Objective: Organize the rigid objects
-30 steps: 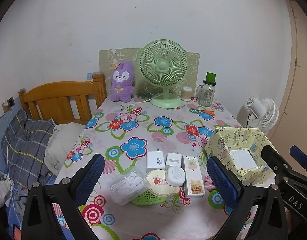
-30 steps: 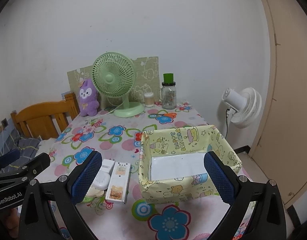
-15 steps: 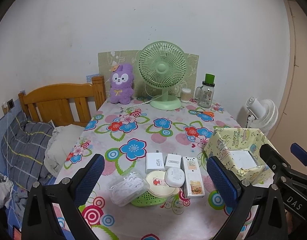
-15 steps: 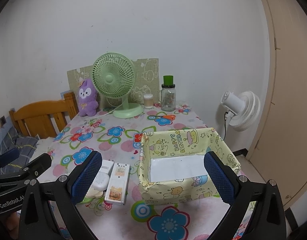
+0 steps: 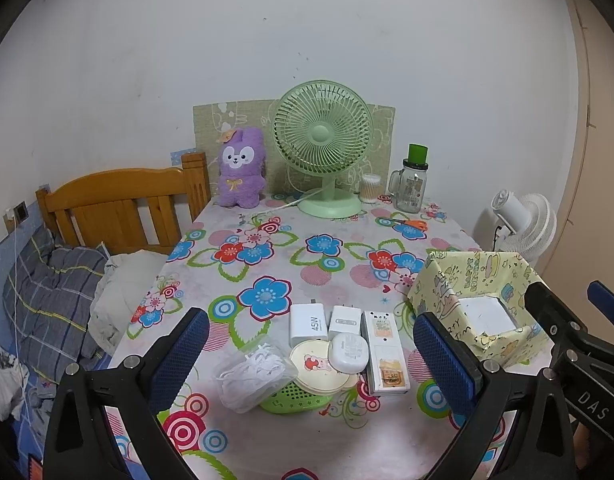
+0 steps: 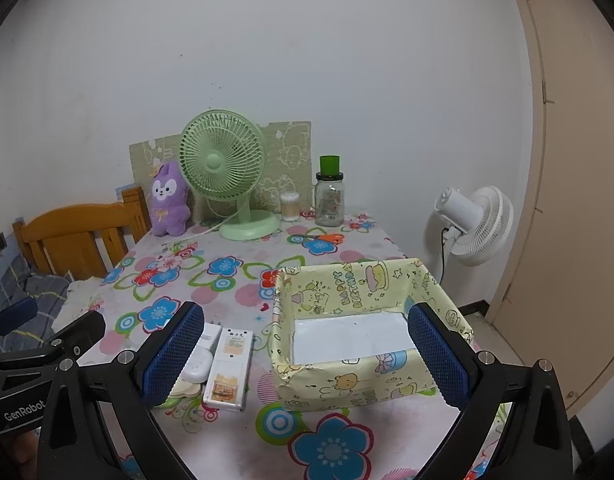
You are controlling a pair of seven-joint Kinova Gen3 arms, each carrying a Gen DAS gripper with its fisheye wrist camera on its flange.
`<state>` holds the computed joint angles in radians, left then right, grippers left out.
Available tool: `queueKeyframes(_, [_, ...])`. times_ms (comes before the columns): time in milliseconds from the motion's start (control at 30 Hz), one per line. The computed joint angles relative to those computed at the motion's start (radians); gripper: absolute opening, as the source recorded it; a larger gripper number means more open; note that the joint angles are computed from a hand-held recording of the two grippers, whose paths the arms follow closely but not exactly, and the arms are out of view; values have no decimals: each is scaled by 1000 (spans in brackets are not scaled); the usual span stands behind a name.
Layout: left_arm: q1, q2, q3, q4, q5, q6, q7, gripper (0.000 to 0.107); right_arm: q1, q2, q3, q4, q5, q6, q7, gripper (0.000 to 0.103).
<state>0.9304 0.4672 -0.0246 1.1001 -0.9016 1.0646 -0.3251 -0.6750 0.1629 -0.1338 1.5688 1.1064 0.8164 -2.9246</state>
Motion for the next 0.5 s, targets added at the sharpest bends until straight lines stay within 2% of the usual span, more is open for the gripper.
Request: queueKeyframes(500, [-13,5,1,17,16,1,-3,103,-11,24,8,-21,-14,0,5,103])
